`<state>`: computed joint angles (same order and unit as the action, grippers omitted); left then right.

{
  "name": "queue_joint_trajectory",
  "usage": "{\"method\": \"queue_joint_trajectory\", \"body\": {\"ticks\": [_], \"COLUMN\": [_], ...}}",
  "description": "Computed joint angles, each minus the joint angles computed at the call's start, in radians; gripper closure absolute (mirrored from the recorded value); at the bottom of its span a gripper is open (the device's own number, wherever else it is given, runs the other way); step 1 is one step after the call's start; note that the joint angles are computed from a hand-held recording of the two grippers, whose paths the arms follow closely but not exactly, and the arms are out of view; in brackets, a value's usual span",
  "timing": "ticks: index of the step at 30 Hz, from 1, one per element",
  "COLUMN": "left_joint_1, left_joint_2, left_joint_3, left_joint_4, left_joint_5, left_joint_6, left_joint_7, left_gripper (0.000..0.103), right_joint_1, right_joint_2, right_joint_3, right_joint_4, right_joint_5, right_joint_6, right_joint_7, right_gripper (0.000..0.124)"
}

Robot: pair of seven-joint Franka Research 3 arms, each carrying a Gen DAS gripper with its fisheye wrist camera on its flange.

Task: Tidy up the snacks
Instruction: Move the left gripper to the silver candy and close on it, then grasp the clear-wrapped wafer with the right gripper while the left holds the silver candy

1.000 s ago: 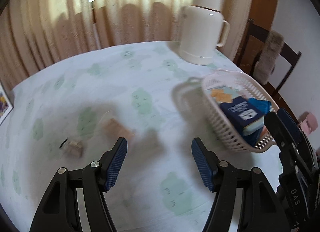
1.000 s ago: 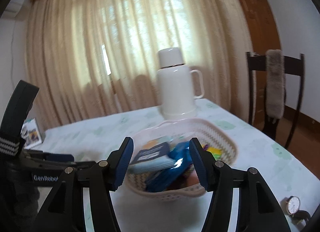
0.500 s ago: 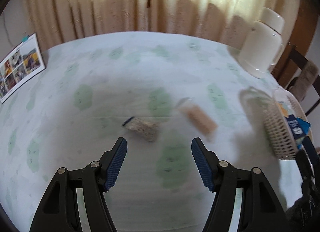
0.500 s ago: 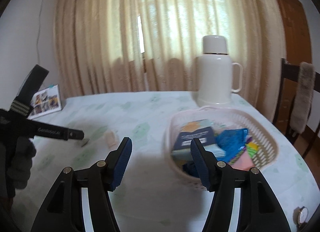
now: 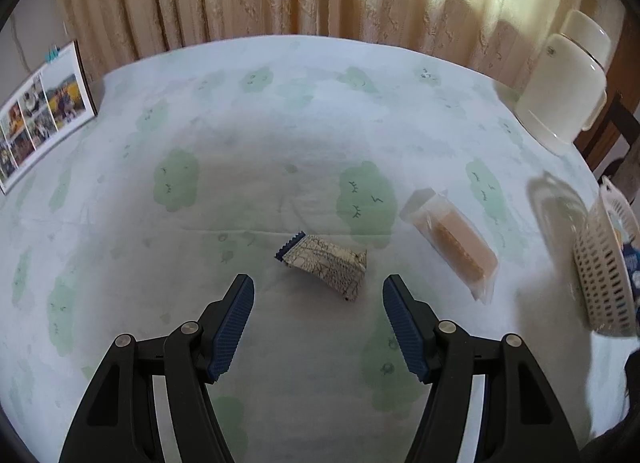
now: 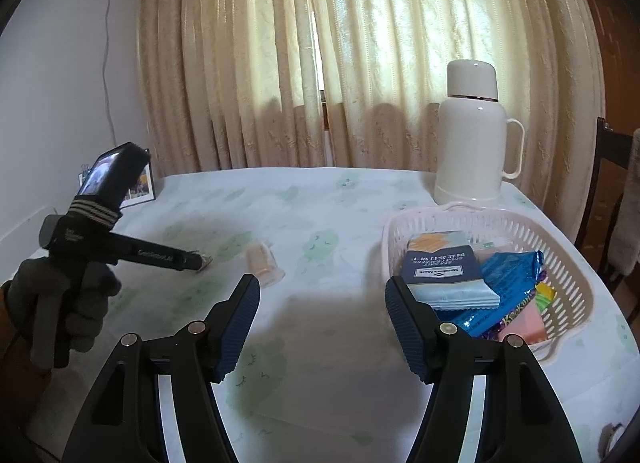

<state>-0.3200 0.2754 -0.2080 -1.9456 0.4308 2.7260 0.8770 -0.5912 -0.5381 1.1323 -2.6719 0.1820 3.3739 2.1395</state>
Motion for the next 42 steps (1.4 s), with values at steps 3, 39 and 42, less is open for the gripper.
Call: {"method": "queue_joint_trajectory", "body": {"ticks": [3,39,42], "left_joint_1": [-0.002,0.059,0.074], "left_joint_2": [0.029,-0.182,-0.196], "left_joint_3": [0.003,-0.007,-0.021], "left_joint_4": [0.039,-0.234,-0.258], "left_joint_5": [-0.013,0.014,-0.054], "left_joint_6": [-0.02,0.234,0.252], "left_joint_7": [-0.013,0.029,0.085], "left_gripper": [0.039,0.062,0.061], "right_joint_1": [0.0,-0.044,-0.084], "right_joint_2": [0.001,-0.098,-0.099], "right_joint_3": [-0.001,0.041,0.074], "right_joint_4": [0.0,0.067,0.117], "right_joint_5": [-0.002,-0.107,-0.172], "right_joint_6": [0.0,-0.166,-0.158], "right_joint_7": [-0.001,0.103,0.11], "right_gripper": [0.057,0.057,0.057]}}
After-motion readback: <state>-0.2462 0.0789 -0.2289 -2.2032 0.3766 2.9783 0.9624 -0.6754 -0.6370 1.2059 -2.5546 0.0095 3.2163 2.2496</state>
